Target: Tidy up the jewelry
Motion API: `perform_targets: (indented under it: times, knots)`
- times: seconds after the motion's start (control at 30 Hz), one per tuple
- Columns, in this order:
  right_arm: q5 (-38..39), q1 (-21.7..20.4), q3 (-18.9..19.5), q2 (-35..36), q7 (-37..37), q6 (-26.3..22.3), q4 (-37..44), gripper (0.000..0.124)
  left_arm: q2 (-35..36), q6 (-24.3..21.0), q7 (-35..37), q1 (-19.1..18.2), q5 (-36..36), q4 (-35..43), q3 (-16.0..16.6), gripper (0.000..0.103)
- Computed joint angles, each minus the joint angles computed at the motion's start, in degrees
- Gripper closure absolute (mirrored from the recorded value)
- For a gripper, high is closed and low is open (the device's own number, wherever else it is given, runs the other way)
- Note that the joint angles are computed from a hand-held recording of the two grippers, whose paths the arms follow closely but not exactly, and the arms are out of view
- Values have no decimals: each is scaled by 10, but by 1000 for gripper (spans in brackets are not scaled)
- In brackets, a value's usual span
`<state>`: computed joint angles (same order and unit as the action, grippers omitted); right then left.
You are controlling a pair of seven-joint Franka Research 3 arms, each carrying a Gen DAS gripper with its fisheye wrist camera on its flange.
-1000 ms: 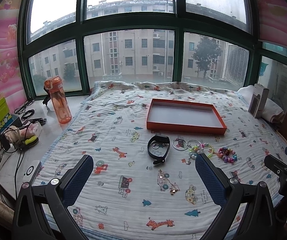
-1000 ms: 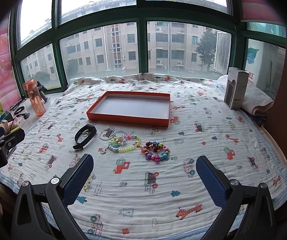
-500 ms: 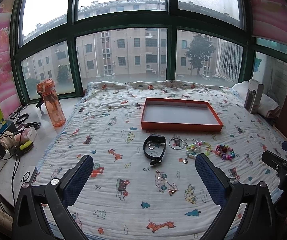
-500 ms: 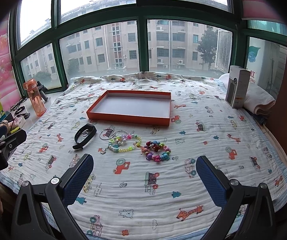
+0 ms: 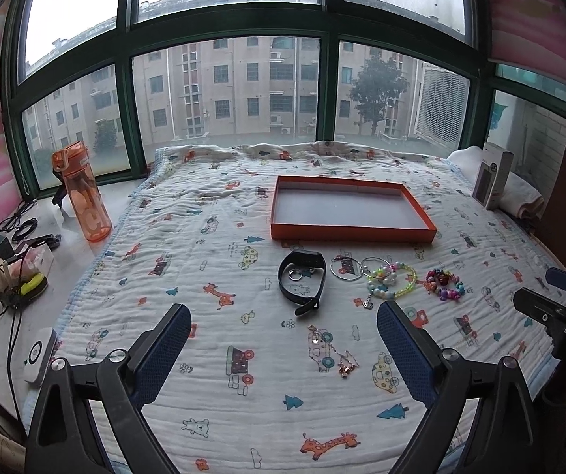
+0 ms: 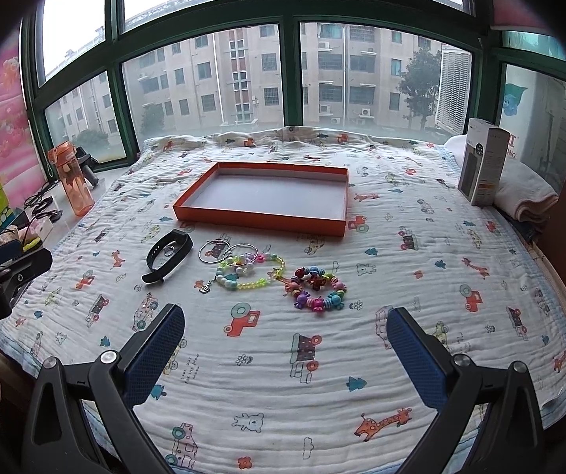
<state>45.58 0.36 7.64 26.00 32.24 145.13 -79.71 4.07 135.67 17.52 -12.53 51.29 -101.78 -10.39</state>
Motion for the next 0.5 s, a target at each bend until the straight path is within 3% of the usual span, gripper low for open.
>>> perform_targets:
  times: [0.17,0.27,0.33,0.5]
  knots:
    - [-12,-2,-2,18,10,-25,23,21,31,106,14,4,8,-11,6,24]
    - [-25,-1,-5,28,22,-34,35,21,58,148,57,3,-26,-5,7,39]
    - [-32,-1,-6,37,32,-42,44,21,77,163,101,3,-65,0,6,53]
    - [-49,-1,-6,51,47,-55,62,21,105,174,200,6,-167,0,4,67]
